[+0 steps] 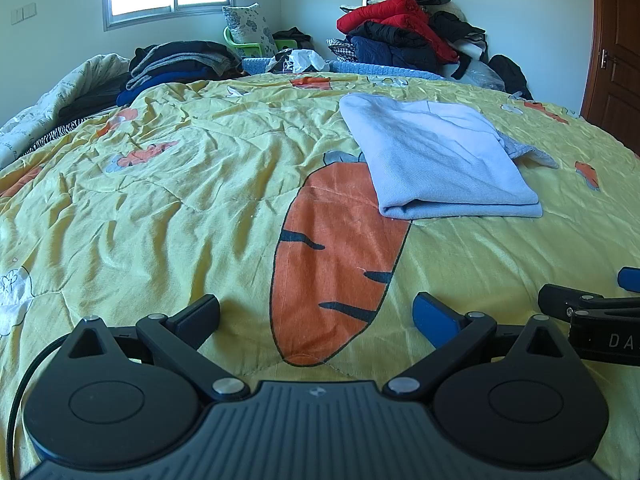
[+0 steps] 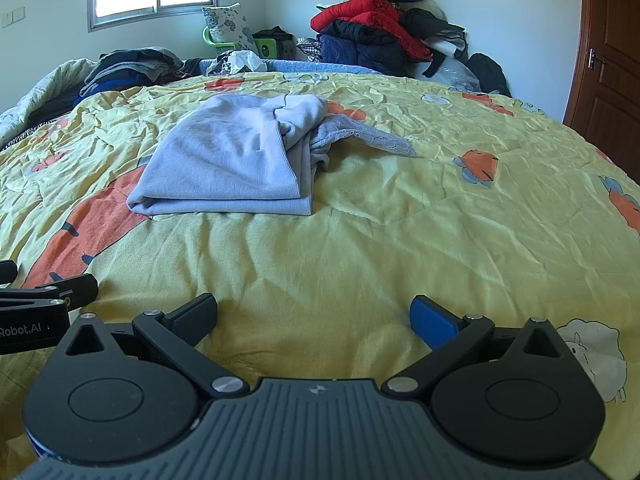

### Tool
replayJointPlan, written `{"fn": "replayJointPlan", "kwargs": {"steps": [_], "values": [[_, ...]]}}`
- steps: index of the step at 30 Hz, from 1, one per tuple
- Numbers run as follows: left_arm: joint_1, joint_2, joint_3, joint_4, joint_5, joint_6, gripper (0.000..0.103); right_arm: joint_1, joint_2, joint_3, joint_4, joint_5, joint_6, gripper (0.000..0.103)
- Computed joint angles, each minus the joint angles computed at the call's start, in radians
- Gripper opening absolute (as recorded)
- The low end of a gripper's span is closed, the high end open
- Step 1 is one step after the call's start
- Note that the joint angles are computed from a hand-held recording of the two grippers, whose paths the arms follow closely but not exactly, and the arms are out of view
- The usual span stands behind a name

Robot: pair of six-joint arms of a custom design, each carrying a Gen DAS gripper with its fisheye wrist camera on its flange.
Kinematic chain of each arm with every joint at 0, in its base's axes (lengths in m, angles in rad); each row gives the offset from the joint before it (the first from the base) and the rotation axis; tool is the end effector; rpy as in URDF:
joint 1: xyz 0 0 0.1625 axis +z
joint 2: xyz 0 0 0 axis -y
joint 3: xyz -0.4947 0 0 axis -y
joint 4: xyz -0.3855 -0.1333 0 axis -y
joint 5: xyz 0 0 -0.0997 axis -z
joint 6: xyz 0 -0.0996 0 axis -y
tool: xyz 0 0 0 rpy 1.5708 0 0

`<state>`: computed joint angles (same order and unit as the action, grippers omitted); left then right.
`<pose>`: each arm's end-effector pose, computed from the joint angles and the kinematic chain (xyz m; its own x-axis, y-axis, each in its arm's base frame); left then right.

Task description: Fold small clothes

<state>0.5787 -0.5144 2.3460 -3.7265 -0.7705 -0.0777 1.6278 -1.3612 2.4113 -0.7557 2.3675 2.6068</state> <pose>-0.2630 -0.4164 -0.0006 -0.6321 0.4165 -0.6534 0.7468 0.5525 -0.3703 0.0809 -0.3283 0.1963 -0.6256 0.4059 0.6662 -0.3898 0.5771 -0.7176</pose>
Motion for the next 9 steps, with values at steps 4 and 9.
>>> {"fn": "replayJointPlan", "kwargs": {"steps": [4,9], "values": [[0.001,0.000,-0.002,0.001,-0.001,0.001,0.103,0.000,0.000,0.000,0.000,0.000,0.000,0.103],[0.000,0.001,-0.004,0.005,0.002,0.001,0.103,0.000,0.000,0.000,0.001,0.000,0.000,0.103]]}}
